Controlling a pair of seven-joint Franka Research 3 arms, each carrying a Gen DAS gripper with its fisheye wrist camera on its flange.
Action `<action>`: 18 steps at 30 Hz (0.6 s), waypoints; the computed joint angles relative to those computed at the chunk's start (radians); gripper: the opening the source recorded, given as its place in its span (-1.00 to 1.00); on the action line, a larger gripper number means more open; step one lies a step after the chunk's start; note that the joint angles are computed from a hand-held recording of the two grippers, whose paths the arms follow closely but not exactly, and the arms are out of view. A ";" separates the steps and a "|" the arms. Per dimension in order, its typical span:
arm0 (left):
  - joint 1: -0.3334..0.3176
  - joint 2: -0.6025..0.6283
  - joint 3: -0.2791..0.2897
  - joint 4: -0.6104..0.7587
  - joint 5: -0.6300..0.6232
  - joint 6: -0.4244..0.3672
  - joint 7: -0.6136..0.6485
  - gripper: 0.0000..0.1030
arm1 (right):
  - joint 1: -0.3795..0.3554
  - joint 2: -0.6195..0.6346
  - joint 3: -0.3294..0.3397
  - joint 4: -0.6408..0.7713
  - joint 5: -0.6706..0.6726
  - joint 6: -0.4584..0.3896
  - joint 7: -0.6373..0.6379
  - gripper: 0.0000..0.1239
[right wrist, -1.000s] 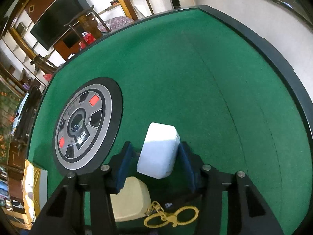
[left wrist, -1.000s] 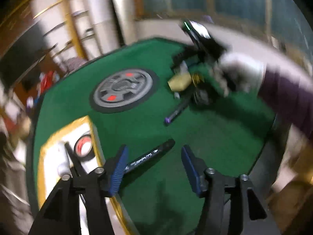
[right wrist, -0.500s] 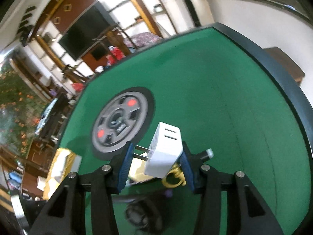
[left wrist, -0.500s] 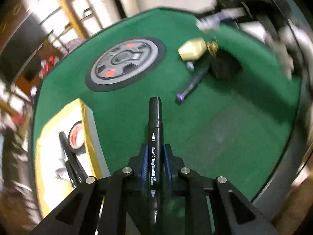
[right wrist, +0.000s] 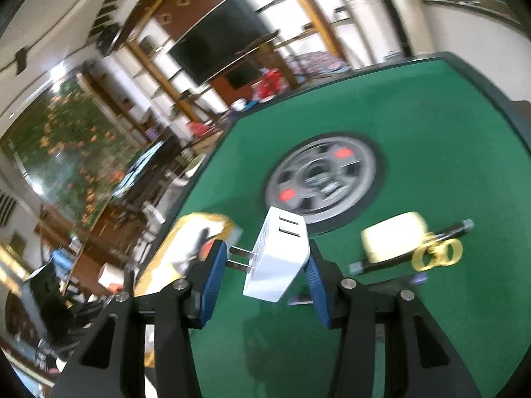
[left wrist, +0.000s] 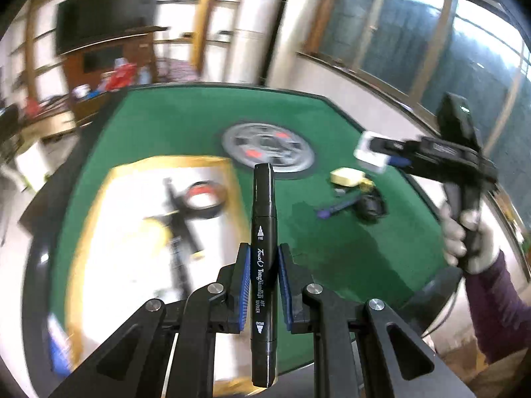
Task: Organize rigid objects
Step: 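Carry the marker and plug over the tray and open both grippers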
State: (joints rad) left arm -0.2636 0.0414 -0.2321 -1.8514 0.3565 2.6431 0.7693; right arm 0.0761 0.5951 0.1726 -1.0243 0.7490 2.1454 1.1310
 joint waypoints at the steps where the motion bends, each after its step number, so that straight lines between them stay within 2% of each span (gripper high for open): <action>1: 0.005 -0.030 0.006 -0.037 0.005 -0.003 -0.026 -0.70 | 0.004 -0.018 0.008 -0.027 0.005 0.000 -0.016 -0.25; 4: 0.027 -0.114 0.016 -0.147 0.007 -0.017 -0.098 -0.70 | 0.042 -0.049 0.022 -0.070 0.004 -0.008 -0.045 -0.25; 8: 0.052 -0.158 0.018 -0.226 -0.019 -0.046 -0.140 -0.70 | 0.101 -0.061 0.032 -0.092 -0.009 -0.036 -0.063 -0.25; 14: 0.074 -0.128 0.022 -0.226 -0.036 -0.098 -0.167 -0.70 | 0.182 -0.072 0.028 -0.126 -0.056 -0.060 -0.077 -0.25; 18: 0.077 -0.086 0.017 -0.193 0.007 -0.156 -0.230 -0.65 | 0.226 -0.073 0.025 -0.137 -0.099 -0.078 -0.080 -0.25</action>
State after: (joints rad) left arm -0.1867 -0.0444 -0.2151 -2.0442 0.3636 2.4866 0.5391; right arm 0.3021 0.5224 0.1979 -1.1612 0.6501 2.0673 1.0513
